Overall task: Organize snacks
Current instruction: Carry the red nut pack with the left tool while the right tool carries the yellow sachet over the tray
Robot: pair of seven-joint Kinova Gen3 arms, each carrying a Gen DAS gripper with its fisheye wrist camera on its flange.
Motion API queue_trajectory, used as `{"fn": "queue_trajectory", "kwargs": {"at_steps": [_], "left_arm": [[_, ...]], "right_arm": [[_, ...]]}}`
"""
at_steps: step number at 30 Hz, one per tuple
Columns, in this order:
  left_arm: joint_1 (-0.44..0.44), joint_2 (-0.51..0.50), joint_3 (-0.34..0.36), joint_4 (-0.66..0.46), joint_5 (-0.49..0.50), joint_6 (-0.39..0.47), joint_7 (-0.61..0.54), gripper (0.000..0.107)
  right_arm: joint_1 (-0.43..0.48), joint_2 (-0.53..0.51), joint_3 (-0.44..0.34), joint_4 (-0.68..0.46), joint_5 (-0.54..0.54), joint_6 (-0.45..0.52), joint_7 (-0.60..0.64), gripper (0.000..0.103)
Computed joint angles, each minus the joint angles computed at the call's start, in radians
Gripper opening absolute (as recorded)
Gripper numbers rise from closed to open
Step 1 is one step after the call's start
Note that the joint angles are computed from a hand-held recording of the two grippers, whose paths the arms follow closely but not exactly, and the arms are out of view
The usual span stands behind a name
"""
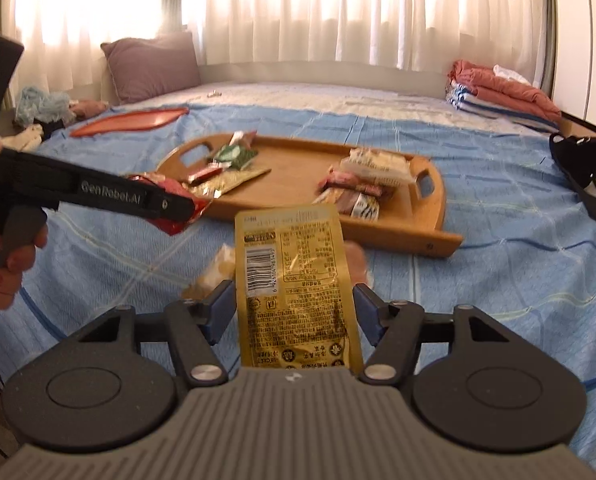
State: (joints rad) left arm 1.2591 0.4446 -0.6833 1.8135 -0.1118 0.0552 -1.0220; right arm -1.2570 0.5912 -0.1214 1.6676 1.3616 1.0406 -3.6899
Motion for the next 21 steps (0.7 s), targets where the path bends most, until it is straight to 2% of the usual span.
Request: {"fn": "queue_trajectory", "kwargs": {"at_steps": [4, 9, 15, 18, 21], "left_arm": [[-0.031, -0.008, 0.026, -0.021, -0.003, -0.006, -0.019, 0.062], [-0.065, -0.006, 0.045, -0.054, 0.007, -0.014, -0.047, 0.062], [-0.238, 0.003, 0.204, -0.120, 0.027, -0.003, -0.099, 0.062], [-0.314, 0.025, 0.267, -0.162, 0.025, 0.008, -0.108, 0.062], [-0.387, 0.044, 0.334, -0.192, 0.026, 0.000, -0.129, 0.062]], "right_arm": [[0.001, -0.015, 0.006, -0.007, 0.002, 0.024, 0.013, 0.066], [0.041, -0.044, 0.007, 0.009, 0.024, -0.005, -0.045, 0.065], [0.126, -0.091, 0.001, 0.028, 0.068, -0.084, -0.125, 0.065], [0.202, -0.115, -0.001, 0.025, 0.091, -0.186, -0.154, 0.065], [0.268, -0.110, 0.006, -0.022, 0.077, -0.265, -0.106, 0.065]]}}
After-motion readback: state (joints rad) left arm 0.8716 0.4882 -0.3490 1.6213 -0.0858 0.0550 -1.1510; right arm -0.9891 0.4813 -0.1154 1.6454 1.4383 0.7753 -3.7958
